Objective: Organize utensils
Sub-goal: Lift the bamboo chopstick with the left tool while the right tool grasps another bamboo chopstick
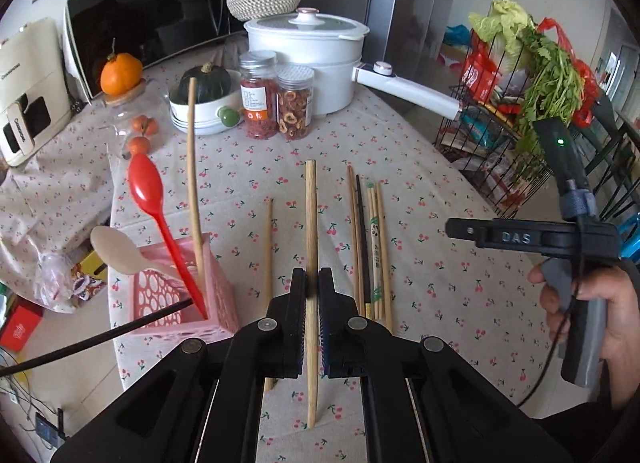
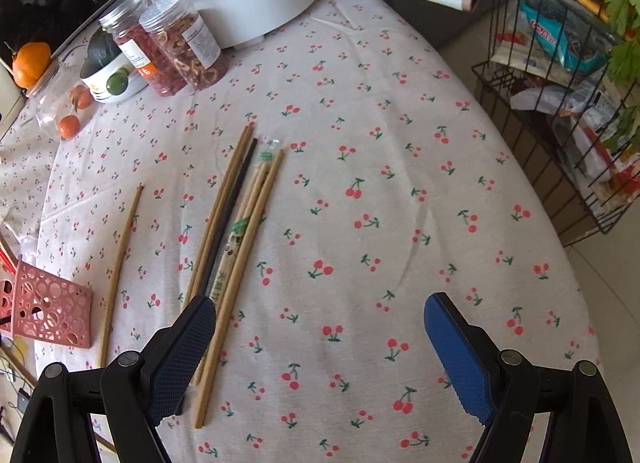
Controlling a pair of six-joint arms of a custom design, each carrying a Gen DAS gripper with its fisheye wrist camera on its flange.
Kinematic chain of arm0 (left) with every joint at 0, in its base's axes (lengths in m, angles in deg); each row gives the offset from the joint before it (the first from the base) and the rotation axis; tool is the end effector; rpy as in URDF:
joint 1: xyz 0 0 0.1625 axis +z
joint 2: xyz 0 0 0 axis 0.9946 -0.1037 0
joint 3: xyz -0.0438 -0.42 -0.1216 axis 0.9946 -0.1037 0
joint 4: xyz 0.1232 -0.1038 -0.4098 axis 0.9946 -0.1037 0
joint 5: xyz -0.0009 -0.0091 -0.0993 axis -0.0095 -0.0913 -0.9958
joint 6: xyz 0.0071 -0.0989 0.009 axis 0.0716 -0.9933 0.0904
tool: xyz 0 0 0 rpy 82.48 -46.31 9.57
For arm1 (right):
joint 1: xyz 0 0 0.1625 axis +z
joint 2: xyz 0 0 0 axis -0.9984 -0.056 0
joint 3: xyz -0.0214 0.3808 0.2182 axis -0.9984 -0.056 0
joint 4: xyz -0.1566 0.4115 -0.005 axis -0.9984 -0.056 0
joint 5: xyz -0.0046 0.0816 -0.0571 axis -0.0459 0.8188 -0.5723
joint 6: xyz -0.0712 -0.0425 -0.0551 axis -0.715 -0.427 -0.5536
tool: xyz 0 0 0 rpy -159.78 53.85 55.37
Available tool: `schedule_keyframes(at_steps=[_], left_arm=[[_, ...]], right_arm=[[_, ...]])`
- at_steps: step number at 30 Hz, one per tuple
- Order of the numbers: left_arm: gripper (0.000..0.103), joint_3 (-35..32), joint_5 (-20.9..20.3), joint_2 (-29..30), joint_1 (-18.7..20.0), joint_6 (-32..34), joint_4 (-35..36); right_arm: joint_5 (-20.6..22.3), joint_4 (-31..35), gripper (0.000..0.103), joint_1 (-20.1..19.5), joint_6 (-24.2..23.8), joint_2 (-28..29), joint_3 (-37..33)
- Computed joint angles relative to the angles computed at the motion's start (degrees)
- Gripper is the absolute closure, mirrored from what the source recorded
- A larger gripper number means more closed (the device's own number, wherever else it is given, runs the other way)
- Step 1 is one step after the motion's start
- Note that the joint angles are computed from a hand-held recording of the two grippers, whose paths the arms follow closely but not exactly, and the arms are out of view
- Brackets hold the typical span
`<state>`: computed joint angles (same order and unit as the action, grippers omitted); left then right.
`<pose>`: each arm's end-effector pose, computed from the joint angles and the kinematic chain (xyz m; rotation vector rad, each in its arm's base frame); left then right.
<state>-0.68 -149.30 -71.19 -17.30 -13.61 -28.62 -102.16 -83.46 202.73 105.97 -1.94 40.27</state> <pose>-0.1571 -0.7925 0.4189 1.2490 2.4393 -0.3312 0.4005 -0.7040 0.0902 -0.5592 -2.2649 0.8929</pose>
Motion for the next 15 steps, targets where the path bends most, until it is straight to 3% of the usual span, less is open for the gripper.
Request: schedule_keyframes(at_steps=[4,8,12,15], left_arm=[[0.097,-0.84,-2.53,-1.49,0.90,0.27,1.12],[0.097,-1.74,-4.46,-2.86,2.01,1.88,1.97],[0.097,-4.50,-6.30,-2.84,3.06,1.69,4.82],[0.097,-5.89,-7.11,-2.93,3.59,1.92,5.94]], right_arm=[[2.45,0.10,0.014,-0.19,-1.57,4.09,-5.92],[5.87,-1.27,0.016,-0.71,-7.12,10.63,-15.21],[9.79,-2.04,0.031,-1.68,-12.44,18.28,-26.45],[11.26,2.23,0.043,-2.31,-13.52,24.49,-36.60]])
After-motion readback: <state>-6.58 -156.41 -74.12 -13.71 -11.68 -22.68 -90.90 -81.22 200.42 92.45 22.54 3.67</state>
